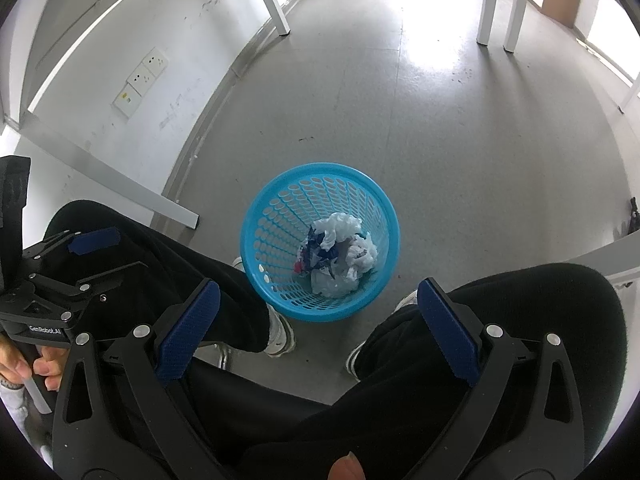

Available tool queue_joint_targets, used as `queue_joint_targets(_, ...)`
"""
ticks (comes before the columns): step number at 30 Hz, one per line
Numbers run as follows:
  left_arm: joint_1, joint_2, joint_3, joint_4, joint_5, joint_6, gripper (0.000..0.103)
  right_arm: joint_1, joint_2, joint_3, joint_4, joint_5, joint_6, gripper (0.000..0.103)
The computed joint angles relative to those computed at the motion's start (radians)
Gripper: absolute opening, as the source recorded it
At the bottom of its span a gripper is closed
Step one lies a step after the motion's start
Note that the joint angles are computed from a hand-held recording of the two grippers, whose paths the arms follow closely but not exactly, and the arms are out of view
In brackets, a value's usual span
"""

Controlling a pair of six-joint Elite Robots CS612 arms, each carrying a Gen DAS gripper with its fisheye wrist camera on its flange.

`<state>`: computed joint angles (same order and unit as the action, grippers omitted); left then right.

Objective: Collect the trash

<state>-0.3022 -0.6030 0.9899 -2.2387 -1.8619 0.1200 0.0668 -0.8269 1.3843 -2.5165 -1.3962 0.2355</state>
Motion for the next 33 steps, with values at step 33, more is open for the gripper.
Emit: queue_joint_targets(33,-0.002,-0.002,0.007,0.002,0.003,-0.006,0.097,-0.002,0.000,-0.001,0.005,0.004,-0.003,0.094)
